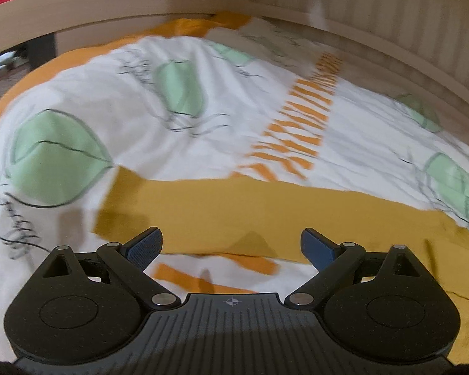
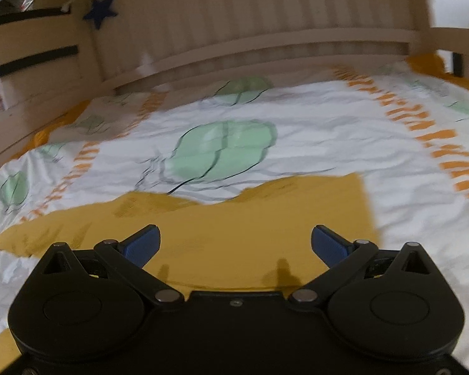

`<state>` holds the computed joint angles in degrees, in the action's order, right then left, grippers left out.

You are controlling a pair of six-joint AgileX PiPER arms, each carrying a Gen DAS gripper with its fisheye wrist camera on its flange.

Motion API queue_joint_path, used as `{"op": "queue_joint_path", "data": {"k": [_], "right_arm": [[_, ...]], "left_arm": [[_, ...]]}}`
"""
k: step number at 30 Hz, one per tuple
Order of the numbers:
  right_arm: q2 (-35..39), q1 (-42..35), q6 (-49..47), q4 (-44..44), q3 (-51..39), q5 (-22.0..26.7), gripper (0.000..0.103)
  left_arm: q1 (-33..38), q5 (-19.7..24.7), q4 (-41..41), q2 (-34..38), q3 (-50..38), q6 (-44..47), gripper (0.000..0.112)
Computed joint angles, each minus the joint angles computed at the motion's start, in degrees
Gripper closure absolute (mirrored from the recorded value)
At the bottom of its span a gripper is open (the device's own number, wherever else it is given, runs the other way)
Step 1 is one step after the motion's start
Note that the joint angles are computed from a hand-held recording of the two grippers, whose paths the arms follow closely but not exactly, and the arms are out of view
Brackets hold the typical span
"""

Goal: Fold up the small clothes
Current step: 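Lift the sleeve with the left tool and fold it across the body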

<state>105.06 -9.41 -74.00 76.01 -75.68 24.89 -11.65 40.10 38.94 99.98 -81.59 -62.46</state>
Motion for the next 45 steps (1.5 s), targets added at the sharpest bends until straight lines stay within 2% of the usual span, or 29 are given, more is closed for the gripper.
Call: {"op": "queue_joint_path", "data": {"k": [13,20,27,28,29,30,32,33,35,41,45], "right_arm": [[3.8,9.4,-7.9,5.9,1.9,-3.0,0.001],[5.7,10.5,-0.6,-1.4,0.7,-3.9,0.001],[6.1,11.3,0.5,-3.3,0.8,-5.0,0.0],[6.1,11.6,0.9,-3.9,0.8,-5.5,0.0],[6.1,11.9,1.5,-4.8,0.8,-6.1,0.0],[6.2,12.3,2.7,-6.2,0.6,-6.6,0.0],[6.1,12.7,4.0,-8.0,0.6,-7.4,0.0],[6.1,12.9,4.3,-8.4,0.6,-7.6,0.0],[6.1,13.0,4.5,-8.8,0.7,-7.9,0.0],[6.3,12.7,5.0,-9.1,0.2,-7.3,0.0],[6.5,12.2,6.0,-9.6,-0.4,-6.1,0.0]], "left_arm": [[11.6,-7.2,0.1,-3.0,8.6,0.7,0.016],[12.8,-8.6,1.8,1.1,7.2,4.2,0.016],[15.2,-12.2,-8.1,4.4,4.0,16.2,0.018],[15.7,-12.7,-10.1,4.7,3.8,18.4,0.024],[15.9,-12.9,-10.6,4.9,3.5,19.0,0.039],[16.0,-12.6,-10.4,5.0,3.2,18.8,0.048],[16.3,-11.7,-10.4,5.2,2.5,18.4,0.096],[16.8,-11.4,-12.1,5.1,2.2,19.4,0.105],[17.9,-11.3,-16.6,4.5,1.8,22.5,0.106],[16.4,-9.4,-19.7,0.7,-1.0,25.1,0.106],[14.0,-6.0,-22.6,-0.6,-8.0,28.5,0.106]]}}
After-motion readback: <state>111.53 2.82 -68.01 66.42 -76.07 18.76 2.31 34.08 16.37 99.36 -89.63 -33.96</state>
